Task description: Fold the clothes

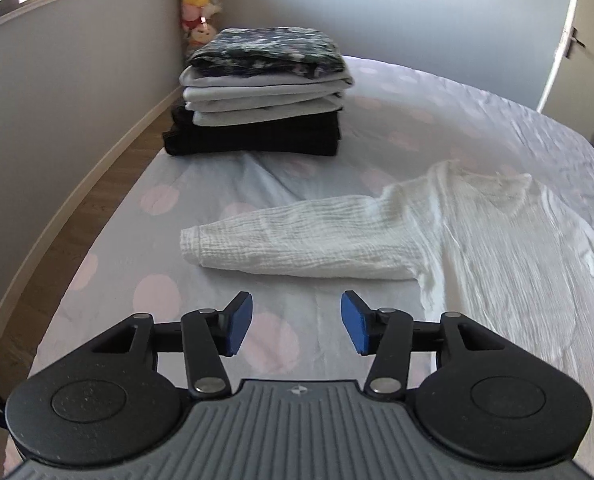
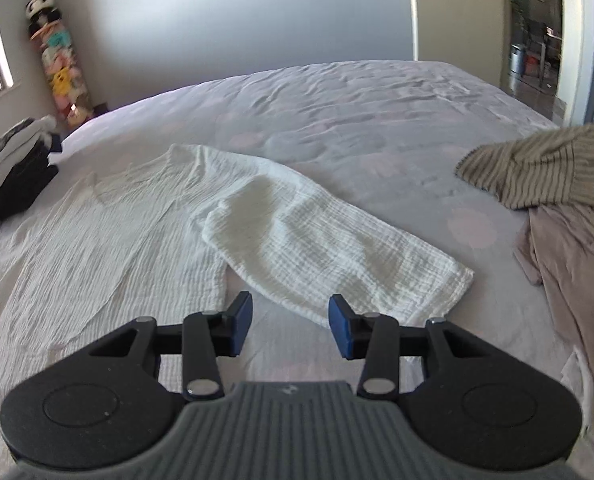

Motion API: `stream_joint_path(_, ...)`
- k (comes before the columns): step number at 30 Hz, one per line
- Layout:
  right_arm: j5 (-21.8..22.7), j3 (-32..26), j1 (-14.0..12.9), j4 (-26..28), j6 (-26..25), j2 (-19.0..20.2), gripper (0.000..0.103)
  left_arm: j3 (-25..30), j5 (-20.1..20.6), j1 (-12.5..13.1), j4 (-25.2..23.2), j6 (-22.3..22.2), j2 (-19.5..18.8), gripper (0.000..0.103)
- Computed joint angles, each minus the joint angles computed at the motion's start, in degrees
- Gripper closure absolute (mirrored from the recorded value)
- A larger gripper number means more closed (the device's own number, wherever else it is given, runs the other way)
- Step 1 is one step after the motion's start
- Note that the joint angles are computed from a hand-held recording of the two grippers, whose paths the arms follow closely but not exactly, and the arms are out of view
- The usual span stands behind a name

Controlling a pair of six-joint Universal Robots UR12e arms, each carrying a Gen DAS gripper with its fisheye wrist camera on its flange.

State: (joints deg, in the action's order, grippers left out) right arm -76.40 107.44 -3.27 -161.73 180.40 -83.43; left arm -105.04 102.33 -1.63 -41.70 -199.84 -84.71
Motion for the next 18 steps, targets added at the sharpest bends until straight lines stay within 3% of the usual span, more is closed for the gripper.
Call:
stream_joint_path(4,-2.71,0.44,-0.61,-0.09,10.77,1.48,0.057,-1.46,1.64,2.68,2.61,-5.48,-0.77,0.043)
stream_joint_path(9,-0.27,0.76,-1.83,0.16,20.94,2.72,0.057,-3.97,1.58,6.54,8.74,-15.22,-2.2,0.042)
stream_joint_path(13,-0.13,1.01,-2.08,0.17,25.31,3.39,0.057,-5.09,-0.79,8.77,14.71,-18.97,-4.56,0.042)
stream_joint_path(18,0.25,0.35,-1.68,1.51,23.95,4.01,0.057,-4.63,2.36,9.04,16.69,-20.71,-8.58,0.04)
